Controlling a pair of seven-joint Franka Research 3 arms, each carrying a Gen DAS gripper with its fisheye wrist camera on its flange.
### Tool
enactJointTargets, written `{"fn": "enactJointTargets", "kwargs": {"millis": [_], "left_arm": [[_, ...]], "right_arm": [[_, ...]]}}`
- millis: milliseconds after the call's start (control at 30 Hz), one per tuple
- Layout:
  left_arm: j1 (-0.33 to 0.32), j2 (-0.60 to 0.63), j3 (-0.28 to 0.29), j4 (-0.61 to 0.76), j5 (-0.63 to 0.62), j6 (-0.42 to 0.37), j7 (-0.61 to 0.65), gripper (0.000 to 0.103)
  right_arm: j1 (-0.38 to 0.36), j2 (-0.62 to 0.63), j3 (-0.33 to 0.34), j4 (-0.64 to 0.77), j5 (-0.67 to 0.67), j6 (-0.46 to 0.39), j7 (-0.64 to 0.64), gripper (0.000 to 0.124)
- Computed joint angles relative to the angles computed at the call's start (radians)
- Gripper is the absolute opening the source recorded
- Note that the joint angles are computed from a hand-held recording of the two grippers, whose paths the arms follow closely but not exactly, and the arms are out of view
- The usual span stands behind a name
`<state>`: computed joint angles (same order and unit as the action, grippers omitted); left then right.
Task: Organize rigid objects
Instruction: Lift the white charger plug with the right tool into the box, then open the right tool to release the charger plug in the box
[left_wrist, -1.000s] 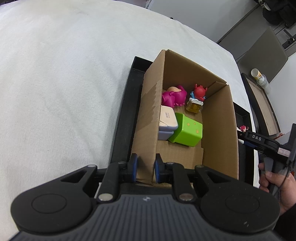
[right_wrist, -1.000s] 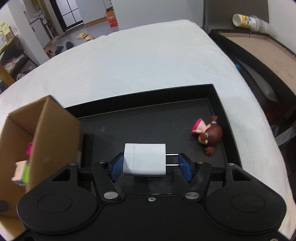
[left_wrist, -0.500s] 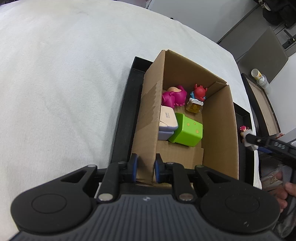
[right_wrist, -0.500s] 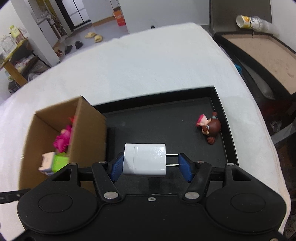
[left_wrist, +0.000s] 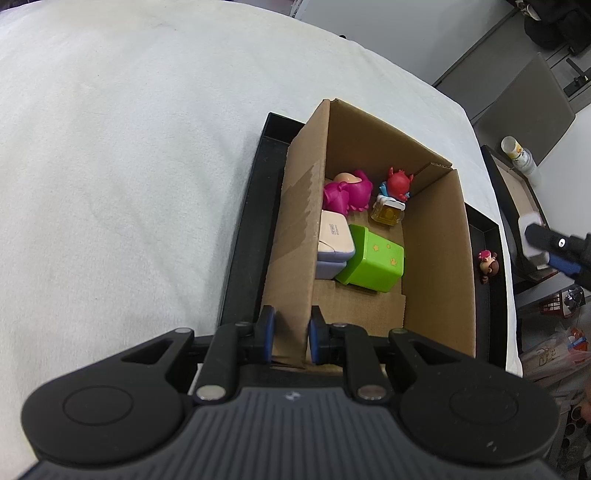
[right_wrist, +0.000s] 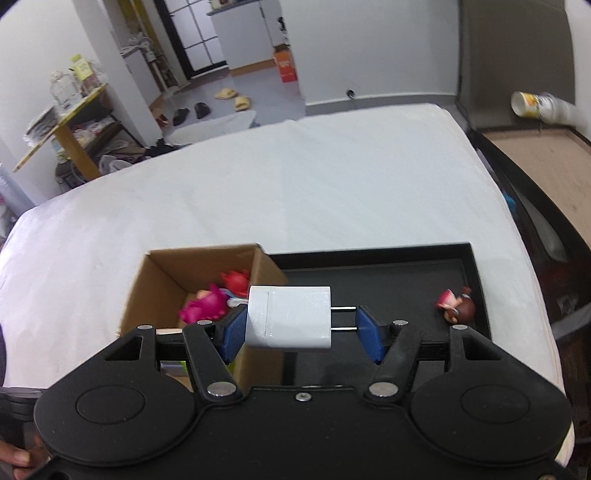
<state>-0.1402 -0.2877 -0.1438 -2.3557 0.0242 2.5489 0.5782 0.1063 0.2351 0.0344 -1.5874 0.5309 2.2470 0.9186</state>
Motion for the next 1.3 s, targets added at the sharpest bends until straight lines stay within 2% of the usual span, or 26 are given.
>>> {"fn": "enactJointTargets", "kwargs": {"millis": [367, 900, 1067, 1167, 1300], "left_arm": [[-0.001, -0.003, 0.003, -0.004, -0.002, 0.004, 0.003, 0.017], [-0.003, -0.008, 0.001, -0.007, -0.003, 0.008, -0.001, 0.018], [-0.003, -0.007, 0.001, -0.007, -0.003, 0.008, -0.001, 0.018], [-0.001, -0.006, -0.003, -0.004, 0.006, 0.003, -0.006, 0.018], [-0.003, -0.003, -0.001, -0.001, 0.003, 0.004, -0.005, 0.018]], "right_arm": [[0.036, 0.010, 0.033, 0.021, 0.047, -0.035, -0.057, 0.061], [0.103, 0.017, 0.040, -0.021, -0.046, -0.019, -0.017, 0.061], [0.108, 0.015, 0.037, -0.035, -0.068, -0.022, 0.001, 0.062], [0.087, 0.018, 0.040, -0.014, -0.018, -0.069, -0.004, 0.066], [0.068, 0.005, 0.033, -0.001, 0.011, -0.088, -0.012, 0.066]]}}
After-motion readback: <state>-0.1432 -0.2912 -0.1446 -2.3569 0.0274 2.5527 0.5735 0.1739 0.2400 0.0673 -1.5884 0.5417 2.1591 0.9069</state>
